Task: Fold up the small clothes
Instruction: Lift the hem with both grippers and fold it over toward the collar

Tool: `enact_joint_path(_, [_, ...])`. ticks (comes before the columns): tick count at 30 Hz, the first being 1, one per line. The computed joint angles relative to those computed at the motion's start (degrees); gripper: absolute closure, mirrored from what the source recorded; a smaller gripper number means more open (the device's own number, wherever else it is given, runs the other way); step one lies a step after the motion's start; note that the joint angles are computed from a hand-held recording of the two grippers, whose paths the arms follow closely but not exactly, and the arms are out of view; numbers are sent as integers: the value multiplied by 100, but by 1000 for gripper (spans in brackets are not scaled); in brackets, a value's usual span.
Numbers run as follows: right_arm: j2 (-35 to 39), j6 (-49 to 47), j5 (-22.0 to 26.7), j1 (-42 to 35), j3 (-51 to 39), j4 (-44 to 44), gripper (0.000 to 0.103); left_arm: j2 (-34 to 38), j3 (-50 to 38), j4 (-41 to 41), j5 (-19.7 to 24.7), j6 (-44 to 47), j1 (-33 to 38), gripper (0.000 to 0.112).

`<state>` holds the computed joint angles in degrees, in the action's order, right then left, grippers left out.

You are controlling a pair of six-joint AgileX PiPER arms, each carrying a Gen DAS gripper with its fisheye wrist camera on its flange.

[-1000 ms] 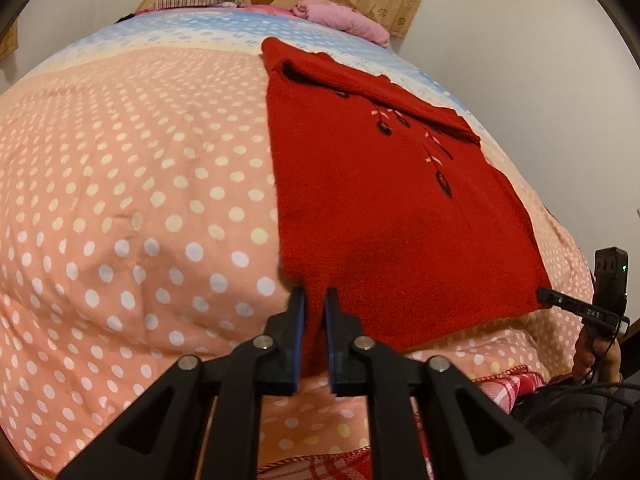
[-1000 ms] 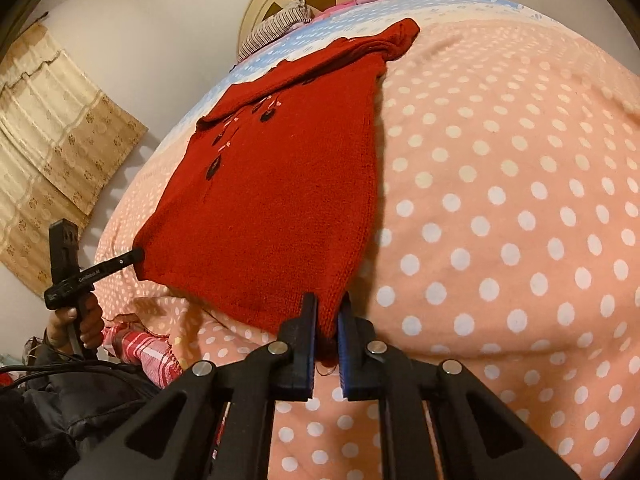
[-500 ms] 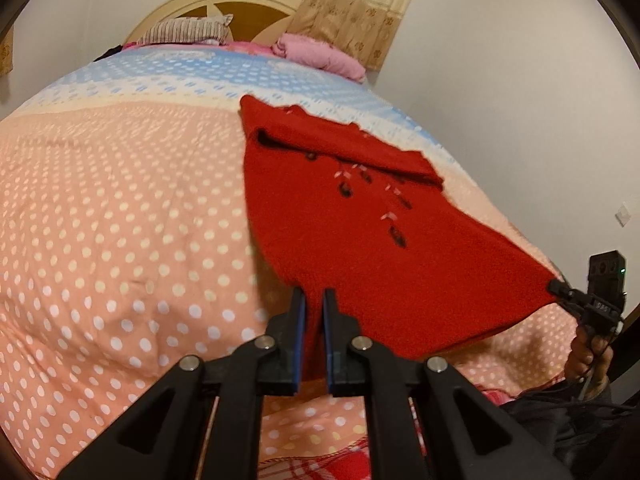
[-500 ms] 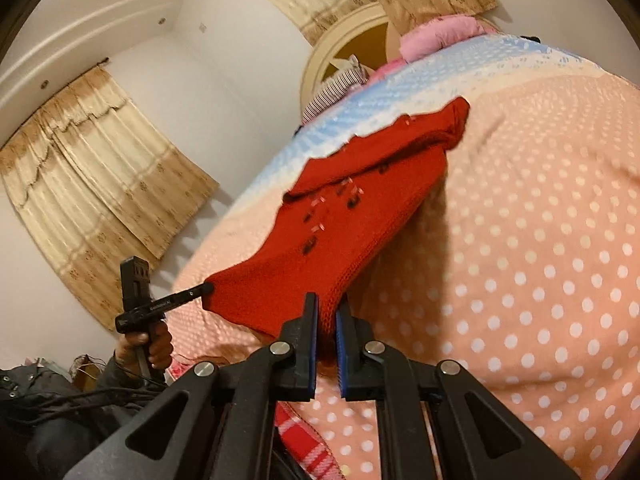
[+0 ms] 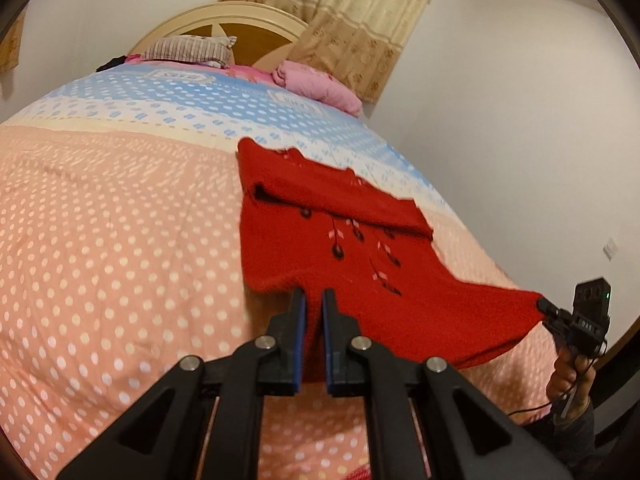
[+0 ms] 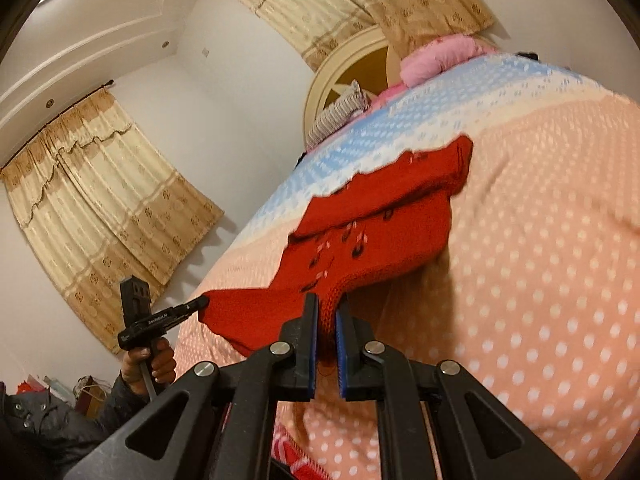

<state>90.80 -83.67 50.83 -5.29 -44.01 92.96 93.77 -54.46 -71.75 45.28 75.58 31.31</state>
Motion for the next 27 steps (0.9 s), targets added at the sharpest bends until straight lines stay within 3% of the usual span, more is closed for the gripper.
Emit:
enact_joint_path(7, [185,417,-362,151,-722,-41,96,353,-631,-291,49,-355,-231,105])
enact_joint_path(10, [278,617,-497,209,-1097,-132,96,572,-987,-437,280,-636,-284,105])
enact_joint_path(14, [415,846,-576,242,-1603,-224,96,675,-1393,-273,69,-882,-473,105])
enact_joint_path(20, [854,1241,-846,366,-2416,-361,96,1142,-2317,-256,266,-1435,-512,105])
enact_joint_path(27, [1495,2122,-1272,593,-3548,-923,96,1765,-3462,105,174,-2123,-776,105])
